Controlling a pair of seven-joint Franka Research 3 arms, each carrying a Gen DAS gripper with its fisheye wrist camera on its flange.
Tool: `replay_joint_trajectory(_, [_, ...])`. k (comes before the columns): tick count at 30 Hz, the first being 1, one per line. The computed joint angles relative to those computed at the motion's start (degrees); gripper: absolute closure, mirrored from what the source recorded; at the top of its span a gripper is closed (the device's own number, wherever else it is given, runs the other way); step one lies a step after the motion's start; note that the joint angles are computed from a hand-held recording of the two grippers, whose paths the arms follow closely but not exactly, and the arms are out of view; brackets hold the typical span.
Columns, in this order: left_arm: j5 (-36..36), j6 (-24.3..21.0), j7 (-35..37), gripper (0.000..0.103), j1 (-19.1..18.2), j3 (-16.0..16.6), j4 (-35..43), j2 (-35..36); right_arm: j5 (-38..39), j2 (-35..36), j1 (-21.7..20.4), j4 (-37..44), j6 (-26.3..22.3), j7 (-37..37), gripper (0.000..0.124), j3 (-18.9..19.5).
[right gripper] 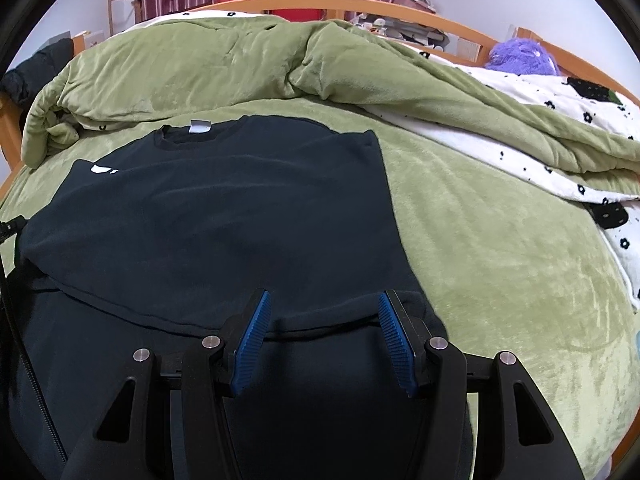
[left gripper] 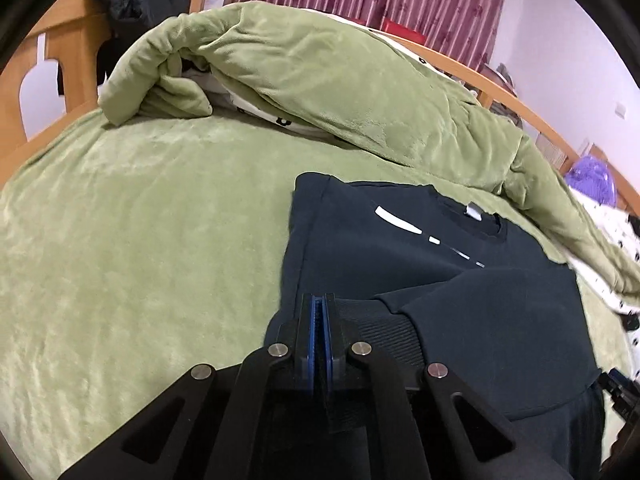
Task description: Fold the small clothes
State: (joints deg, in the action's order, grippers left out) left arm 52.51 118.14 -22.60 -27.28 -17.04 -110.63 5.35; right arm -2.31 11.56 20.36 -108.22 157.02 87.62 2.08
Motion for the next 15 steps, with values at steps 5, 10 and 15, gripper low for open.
replay_joint_trajectory(5, [-2.07, -4.2, 5.76, 0.097, -0.98, 0.22, 4.43, 4.04, 0.51, 1.41, 0.03, 0.8, -0.23, 0.47, 0.069, -0.07])
replay_joint_trajectory(10, [-6.63, 1.53, 6.05, 0.091, 0.2, 0.99, 1.34, 2.57, 4.75, 3.96, -0.91, 3.63, -3.15, -0.43, 0.069, 0.63])
replay_joint_trajectory(15, [-6.55, 1.7, 4.03, 0.066, 0.25, 0.9, -0.1, 1.43, 5.99, 5.73, -0.64, 4.95, -4.66, 0.75, 0.069, 0.14])
